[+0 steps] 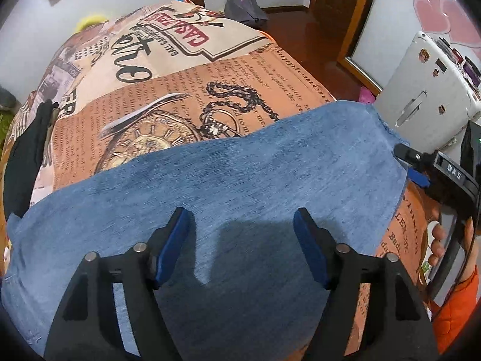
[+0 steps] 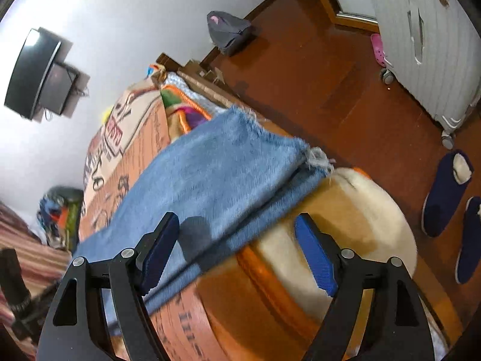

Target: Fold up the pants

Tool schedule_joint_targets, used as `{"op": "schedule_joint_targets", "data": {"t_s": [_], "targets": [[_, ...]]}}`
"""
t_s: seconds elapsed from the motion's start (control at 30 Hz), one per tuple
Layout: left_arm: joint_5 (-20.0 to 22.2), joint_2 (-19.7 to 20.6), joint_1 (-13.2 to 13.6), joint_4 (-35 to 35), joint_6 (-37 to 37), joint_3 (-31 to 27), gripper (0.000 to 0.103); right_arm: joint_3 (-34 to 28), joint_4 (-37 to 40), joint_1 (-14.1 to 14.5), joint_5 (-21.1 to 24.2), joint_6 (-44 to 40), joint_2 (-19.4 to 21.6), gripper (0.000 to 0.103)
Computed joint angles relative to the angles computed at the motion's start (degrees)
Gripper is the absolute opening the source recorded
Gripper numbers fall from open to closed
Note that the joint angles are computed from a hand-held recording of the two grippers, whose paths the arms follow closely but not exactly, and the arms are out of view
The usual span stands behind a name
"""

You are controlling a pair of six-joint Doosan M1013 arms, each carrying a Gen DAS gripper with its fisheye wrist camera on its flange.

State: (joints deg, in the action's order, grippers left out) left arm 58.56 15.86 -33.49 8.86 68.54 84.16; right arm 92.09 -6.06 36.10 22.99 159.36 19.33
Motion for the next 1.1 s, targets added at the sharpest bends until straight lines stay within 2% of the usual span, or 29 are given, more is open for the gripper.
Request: {"op": "schedule_joint_targets", "data": {"t_s": [0.07, 0.13, 0.2, 0.27, 0.3, 0.37, 0.5, 0.73, 0.9, 1.1], "targets": [[0.1, 0.3, -0.2, 0.4, 0.1, -0.2, 0.077, -0.2, -0.1, -0.3, -0.3, 0.3, 0.3, 0.078], [0.3, 0.5, -0.6, 1.1, 0.5, -0.3, 0.079, -0.6, -0.9, -0.5, -0.4, 0.5, 0.7, 0.072], [0.4, 0.6, -0.8, 1.8, 0.7, -0.2, 0.08, -1.0, -0.7, -0.6, -0.4, -0.4, 1.1, 0.057], [0.3, 0.6, -0.9, 1.7, 0.8, -0.1, 0.081, -1.3, 4.1, -1.2, -1.2, -6.1, 1.5, 0.038], [0.3, 0.6, -0.8, 1.6, 0.9, -0.1, 0.081, -1.1, 3.5, -1.2, -1.8, -5.7, 1.5, 0.034], [0.2, 0.6, -0.8, 1.5, 1.0, -0.1, 0.081, -0.9, -1.6, -1.0, -2.3, -1.5, 1.2, 0.015], [0.3, 0.6, -0.8, 1.1, 2.1, -0.1, 0.082, -0.7, -8.6, -0.7, -2.4, 3.7, 0.3, 0.011], [-1.8, -1.1, -0.2, -1.7, 2.8, 0.8, 0.081, -3.7, -24.5, 1.9, 2.5, 9.7, -1.3, 0.009], [-5.7, -5.3, -0.3, 2.4, 2.0, 3.0, 0.081, -7.0, -33.4, 4.3, 3.7, 11.5, -2.4, 0.009], [-9.1, -11.1, 1.8, 4.9, 0.6, 6.3, 0.081, -11.5, -38.9, 7.0, 2.7, 10.0, -2.2, 0.009]]}}
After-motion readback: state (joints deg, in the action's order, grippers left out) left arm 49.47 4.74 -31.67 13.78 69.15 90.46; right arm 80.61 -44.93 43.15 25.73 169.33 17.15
